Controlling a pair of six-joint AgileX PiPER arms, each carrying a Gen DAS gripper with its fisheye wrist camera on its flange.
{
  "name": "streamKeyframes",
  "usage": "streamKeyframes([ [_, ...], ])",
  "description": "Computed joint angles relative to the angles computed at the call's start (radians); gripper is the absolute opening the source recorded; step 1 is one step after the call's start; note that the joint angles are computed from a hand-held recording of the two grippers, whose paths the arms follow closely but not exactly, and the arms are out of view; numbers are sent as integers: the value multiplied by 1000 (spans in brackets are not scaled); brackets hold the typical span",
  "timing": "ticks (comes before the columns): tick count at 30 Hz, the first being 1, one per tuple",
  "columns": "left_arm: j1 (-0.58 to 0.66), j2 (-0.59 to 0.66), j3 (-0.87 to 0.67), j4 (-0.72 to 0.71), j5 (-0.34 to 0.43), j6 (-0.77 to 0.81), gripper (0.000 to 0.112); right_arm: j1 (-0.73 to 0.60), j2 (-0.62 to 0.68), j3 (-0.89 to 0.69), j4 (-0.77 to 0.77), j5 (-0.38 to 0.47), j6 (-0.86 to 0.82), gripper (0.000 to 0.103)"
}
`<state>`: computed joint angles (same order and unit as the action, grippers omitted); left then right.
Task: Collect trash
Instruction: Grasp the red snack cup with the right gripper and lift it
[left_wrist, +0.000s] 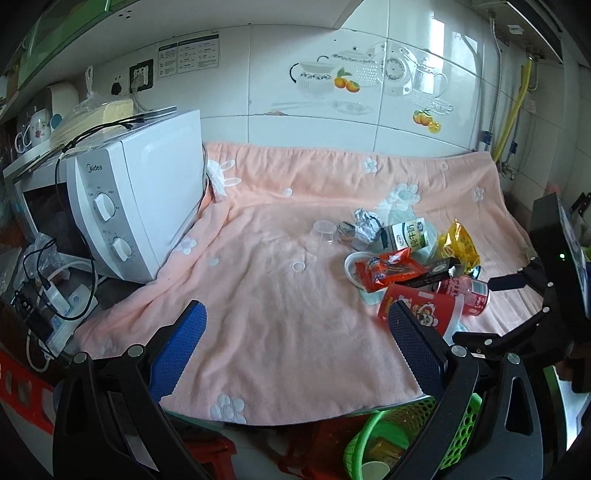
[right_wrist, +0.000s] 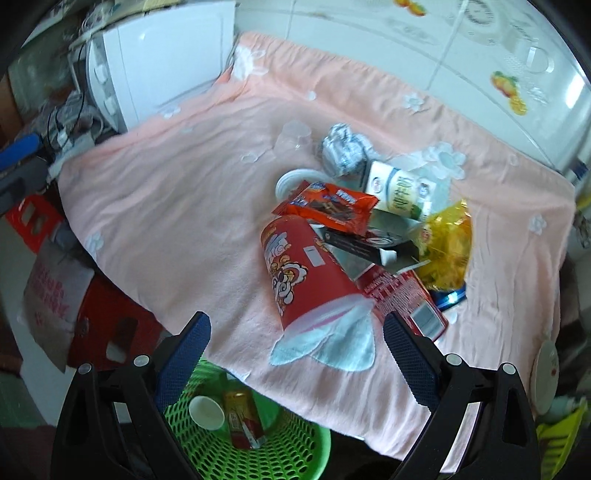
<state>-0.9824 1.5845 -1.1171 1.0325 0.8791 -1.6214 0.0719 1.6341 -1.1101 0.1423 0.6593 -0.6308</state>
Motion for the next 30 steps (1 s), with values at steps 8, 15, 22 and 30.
streamKeyframes([
  [8,94,-8,45,-6,-85,29,97,130,205,-173,-306,65,171,91],
  [15,170,-1,69,-14,-161,52,97,184,344,-298,-440,157,216,85],
  [22,220,30,53,-33,-226,121,97,192,449,-401,-479,214,234,77],
  [30,258,93,-15,-77,-309,322,97,156,426,-385,-404,210,213,69],
])
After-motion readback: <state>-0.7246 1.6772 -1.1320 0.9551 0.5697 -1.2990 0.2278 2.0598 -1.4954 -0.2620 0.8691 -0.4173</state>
